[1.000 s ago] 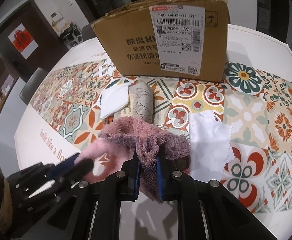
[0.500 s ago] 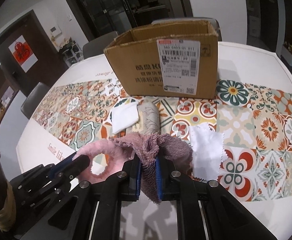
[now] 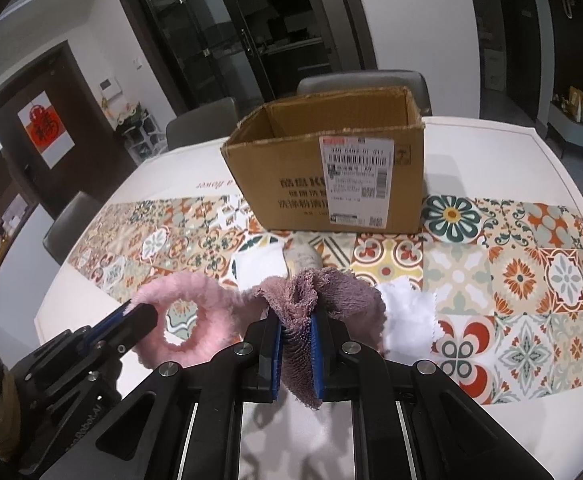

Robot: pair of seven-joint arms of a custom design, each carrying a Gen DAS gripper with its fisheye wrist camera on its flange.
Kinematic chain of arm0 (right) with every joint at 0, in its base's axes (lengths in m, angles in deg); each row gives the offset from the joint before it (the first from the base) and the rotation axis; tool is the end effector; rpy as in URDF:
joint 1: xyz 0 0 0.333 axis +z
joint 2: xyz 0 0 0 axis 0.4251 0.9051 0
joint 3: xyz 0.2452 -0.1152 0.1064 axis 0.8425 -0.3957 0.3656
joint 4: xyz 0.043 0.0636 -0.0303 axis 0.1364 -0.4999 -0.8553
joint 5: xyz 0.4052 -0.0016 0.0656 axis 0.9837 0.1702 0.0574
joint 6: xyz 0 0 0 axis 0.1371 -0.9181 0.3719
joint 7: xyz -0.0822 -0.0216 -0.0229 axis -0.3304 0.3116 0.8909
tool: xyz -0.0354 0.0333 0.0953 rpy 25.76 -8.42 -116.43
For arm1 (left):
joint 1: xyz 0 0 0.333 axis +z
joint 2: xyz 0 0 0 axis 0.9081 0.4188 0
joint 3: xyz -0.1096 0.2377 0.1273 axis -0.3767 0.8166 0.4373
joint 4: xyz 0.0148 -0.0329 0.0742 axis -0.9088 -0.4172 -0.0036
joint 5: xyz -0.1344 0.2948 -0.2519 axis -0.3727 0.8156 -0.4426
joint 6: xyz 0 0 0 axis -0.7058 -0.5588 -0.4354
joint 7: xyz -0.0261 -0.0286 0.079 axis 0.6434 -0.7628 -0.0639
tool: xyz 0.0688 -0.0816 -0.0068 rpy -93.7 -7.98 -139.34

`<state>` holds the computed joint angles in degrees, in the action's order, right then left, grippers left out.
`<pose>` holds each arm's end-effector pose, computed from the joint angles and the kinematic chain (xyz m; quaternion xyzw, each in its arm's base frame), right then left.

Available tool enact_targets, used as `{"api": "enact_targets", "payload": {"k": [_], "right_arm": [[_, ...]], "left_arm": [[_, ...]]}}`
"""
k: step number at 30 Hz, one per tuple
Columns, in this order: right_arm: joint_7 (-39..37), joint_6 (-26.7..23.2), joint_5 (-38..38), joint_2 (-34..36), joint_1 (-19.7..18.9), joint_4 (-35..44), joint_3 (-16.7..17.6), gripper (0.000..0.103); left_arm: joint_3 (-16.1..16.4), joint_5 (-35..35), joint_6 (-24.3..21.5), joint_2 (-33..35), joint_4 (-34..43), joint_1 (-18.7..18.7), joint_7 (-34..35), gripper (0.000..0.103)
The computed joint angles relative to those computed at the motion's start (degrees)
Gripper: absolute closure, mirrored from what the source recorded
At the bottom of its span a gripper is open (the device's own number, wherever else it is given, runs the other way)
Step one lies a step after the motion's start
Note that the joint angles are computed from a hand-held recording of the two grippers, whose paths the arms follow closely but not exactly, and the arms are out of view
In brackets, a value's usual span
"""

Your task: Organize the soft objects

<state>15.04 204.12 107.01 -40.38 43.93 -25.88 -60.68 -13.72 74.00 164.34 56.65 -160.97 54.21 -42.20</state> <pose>0.6820 0.3078 0.5817 -0.8234 0.4291 -0.0255 0.3706 0.5355 -0.2387 0.5892 -0.7799 0.4583 -0.2636 0.3350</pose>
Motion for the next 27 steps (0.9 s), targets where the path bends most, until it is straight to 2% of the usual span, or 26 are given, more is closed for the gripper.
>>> {"api": "enact_targets", "payload": {"k": [13,27], "right_arm": [[1.05,5.92,0.39,-3.25,0.70,-1.85,0.01,0.090],[3.21,12.46,-0.09,-3.48,1.85,1.24,0.14,0.090]], "left_arm": [[-0.06,5.34,2.70,-1.70,1.37,1.50,0.23,0.091],[0.31,11.15,7.78,-1.57,4.52,3.92,1.09,0.091]]}}
